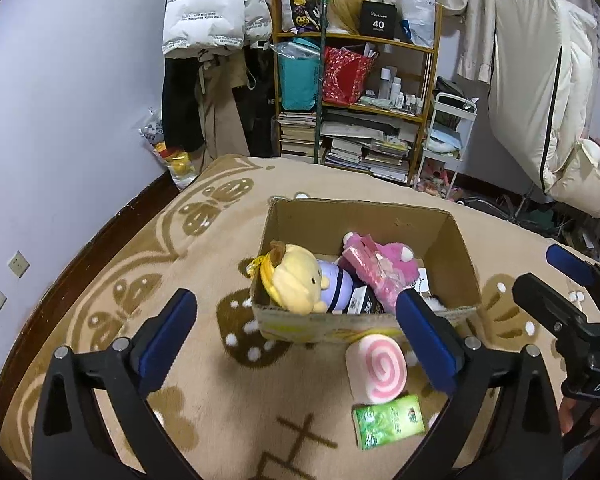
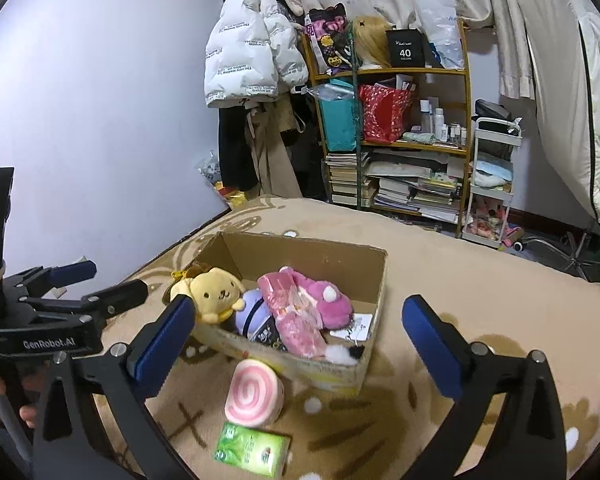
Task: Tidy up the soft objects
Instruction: 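Withdraw both open tools from the box toward the remaining items, then lower the right tool onto the green tissue pack and close on it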
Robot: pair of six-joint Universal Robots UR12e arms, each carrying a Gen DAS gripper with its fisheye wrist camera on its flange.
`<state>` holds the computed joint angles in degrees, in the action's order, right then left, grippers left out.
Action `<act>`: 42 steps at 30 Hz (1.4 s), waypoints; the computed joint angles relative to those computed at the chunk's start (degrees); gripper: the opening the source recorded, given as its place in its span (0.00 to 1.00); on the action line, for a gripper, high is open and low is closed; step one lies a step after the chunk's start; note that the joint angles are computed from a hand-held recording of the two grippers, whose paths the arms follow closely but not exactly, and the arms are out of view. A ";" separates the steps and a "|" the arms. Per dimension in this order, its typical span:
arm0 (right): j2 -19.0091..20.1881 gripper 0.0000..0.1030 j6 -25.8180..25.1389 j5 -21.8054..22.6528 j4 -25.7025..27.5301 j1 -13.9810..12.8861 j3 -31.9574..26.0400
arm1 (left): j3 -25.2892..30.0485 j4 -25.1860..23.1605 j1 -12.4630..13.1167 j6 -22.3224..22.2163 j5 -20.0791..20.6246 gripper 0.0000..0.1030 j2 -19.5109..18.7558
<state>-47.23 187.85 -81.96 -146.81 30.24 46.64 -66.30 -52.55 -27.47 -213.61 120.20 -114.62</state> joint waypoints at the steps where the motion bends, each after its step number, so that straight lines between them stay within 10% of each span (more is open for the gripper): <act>1: -0.50 1.00 0.19 -0.10 -0.14 0.00 0.74 | -0.23 -0.20 -0.04 -0.17 -0.14 0.96 0.29; 21: -5.58 1.00 4.23 -2.13 1.78 1.69 10.23 | -4.96 -3.15 -1.46 -1.78 -2.79 0.96 4.74; 42: -3.95 1.00 5.96 -4.32 11.08 1.69 8.14 | -7.10 -0.49 0.21 -3.33 -9.13 0.96 4.00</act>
<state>-51.18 193.81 -86.28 -135.73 31.93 54.78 -73.40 -53.04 -27.27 -216.95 111.07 -110.62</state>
